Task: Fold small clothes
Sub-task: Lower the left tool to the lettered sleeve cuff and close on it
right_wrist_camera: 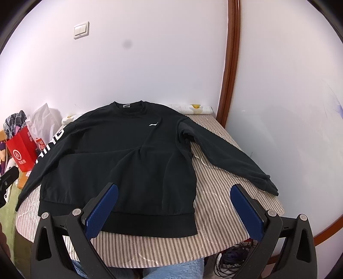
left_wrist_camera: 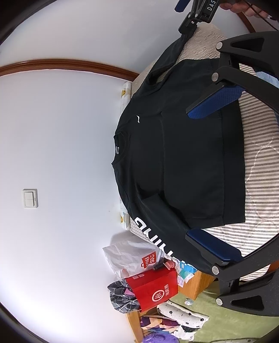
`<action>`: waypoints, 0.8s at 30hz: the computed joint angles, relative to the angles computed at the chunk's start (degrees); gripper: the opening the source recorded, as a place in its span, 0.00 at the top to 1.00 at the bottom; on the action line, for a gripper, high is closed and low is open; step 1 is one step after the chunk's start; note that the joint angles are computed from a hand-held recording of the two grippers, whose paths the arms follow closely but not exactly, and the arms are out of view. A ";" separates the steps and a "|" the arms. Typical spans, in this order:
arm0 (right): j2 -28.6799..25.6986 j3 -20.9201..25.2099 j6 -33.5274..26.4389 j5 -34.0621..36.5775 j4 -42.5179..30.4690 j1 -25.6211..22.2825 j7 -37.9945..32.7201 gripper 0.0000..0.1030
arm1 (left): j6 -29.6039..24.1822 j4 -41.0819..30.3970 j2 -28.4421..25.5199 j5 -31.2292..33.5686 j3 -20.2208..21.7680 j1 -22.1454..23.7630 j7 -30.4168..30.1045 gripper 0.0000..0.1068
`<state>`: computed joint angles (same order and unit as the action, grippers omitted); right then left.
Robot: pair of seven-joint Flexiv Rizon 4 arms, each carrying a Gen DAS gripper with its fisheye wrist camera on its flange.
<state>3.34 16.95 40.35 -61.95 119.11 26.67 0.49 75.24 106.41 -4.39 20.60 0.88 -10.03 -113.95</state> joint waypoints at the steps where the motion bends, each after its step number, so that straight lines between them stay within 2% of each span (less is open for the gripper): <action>1: -0.17 -0.09 0.06 0.07 -0.20 -0.03 -0.12 0.00 | -0.04 -0.18 -0.24 -0.23 -0.06 0.08 0.13 0.04; 6: -1.81 -0.90 0.93 0.05 -1.54 -0.12 -0.94 0.00 | 2.00 0.80 -2.31 -9.87 -1.09 1.64 6.86 0.04; 10: -3.43 -2.22 4.07 -0.60 -1.93 -0.74 -0.68 0.00 | 3.67 1.42 -4.78 -14.61 -0.64 2.17 9.03 0.04; 13: -5.76 -3.29 6.59 1.07 -2.68 -1.12 -1.74 0.01 | 5.80 3.69 -6.88 -23.29 -2.55 4.34 14.70 0.04; 15: -7.38 -4.03 8.02 2.04 -3.43 -1.13 -3.35 0.04 | 7.35 5.55 -8.11 -29.71 -4.28 6.11 18.01 0.04; 18: -10.07 -5.22 9.54 1.87 -4.64 -0.76 -4.44 0.06 | 7.56 7.39 -9.86 -36.83 -5.29 7.78 19.79 0.04; 20: -12.19 -6.02 10.93 2.14 -5.68 -0.40 -5.40 0.07 | 8.84 9.13 -11.12 -43.83 -8.26 10.51 23.47 0.06; 22: -14.47 -6.84 12.10 2.42 -7.02 0.20 -6.43 0.08 | 7.63 8.41 -12.46 -43.92 -6.30 9.73 22.13 0.09; 24: -16.34 -7.56 12.44 2.89 -8.34 1.08 -7.22 0.08 | 6.46 6.93 -14.11 -41.06 -2.65 7.81 19.43 0.11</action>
